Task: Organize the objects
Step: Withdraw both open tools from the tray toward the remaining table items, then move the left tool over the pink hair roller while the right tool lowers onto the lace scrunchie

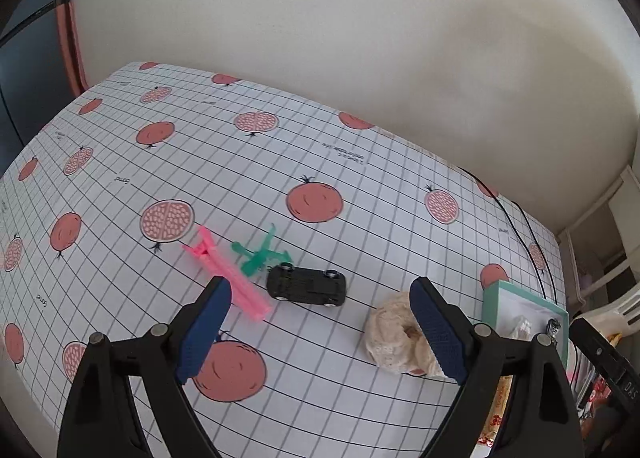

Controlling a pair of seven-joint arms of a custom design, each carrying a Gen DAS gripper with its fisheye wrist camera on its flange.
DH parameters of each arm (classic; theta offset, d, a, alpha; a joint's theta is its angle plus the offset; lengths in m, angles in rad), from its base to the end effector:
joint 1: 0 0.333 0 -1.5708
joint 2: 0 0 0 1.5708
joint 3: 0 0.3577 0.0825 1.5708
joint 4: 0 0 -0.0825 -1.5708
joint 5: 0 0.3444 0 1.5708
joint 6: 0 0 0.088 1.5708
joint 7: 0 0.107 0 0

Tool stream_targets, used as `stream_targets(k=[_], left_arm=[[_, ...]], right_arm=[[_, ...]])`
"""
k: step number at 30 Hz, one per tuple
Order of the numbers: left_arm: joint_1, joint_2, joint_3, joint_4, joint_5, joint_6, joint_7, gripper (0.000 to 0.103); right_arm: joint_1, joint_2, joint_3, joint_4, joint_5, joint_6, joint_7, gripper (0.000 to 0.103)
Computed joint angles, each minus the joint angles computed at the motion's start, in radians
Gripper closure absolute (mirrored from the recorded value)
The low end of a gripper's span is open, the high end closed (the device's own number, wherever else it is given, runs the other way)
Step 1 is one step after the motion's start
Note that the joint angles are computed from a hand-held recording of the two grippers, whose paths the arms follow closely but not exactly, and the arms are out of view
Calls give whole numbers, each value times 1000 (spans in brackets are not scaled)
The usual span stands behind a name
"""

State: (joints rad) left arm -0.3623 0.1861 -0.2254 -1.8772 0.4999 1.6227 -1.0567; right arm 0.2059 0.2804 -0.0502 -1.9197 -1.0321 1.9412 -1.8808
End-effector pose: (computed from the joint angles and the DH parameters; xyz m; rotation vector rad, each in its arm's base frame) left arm 0.4712 -0.2465 0.4561 -2.4954 -0.4094 -0.0479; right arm 0.5841 0.0351 0.4196 0.6981 2.3920 -1.1388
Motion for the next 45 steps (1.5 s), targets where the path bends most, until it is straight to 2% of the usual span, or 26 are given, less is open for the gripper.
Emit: stream_targets(k=[3, 9, 11, 14, 17, 28, 34, 38, 45], left_arm=[[0, -50, -8, -69, -28, 18, -66, 12], [16, -119, -19, -185, -79, 79, -148, 12], [24, -137, -21, -225, -90, 108, -160, 12], [42, -166, -19, -299, -112, 178, -158, 12], [61, -197, -16, -379, -135, 256, -155, 12], [106, -264, -27, -604, -79, 556, -259, 12], [119, -248, -21, -607, -70, 604, -236, 12], [120, -238, -19, -588, -98, 578, -210, 12], [121, -239, -18, -596, -120, 587, -203, 12]], right_arm=[[-12, 21, -19, 24, -70, 43, 22, 0], [-23, 102, -42, 160, -49, -13, -130, 0], [-31, 120, -50, 185, -43, -5, -168, 0], [-44, 136, -67, 186, -68, 64, -149, 0], [-61, 166, -78, 210, -40, 94, -159, 0], [-107, 244, -98, 302, 93, 141, -296, 0], [-113, 237, -110, 259, 112, 214, -220, 2], [-122, 238, -105, 255, 142, 228, -225, 2], [-145, 256, -94, 264, 207, 256, -276, 11]])
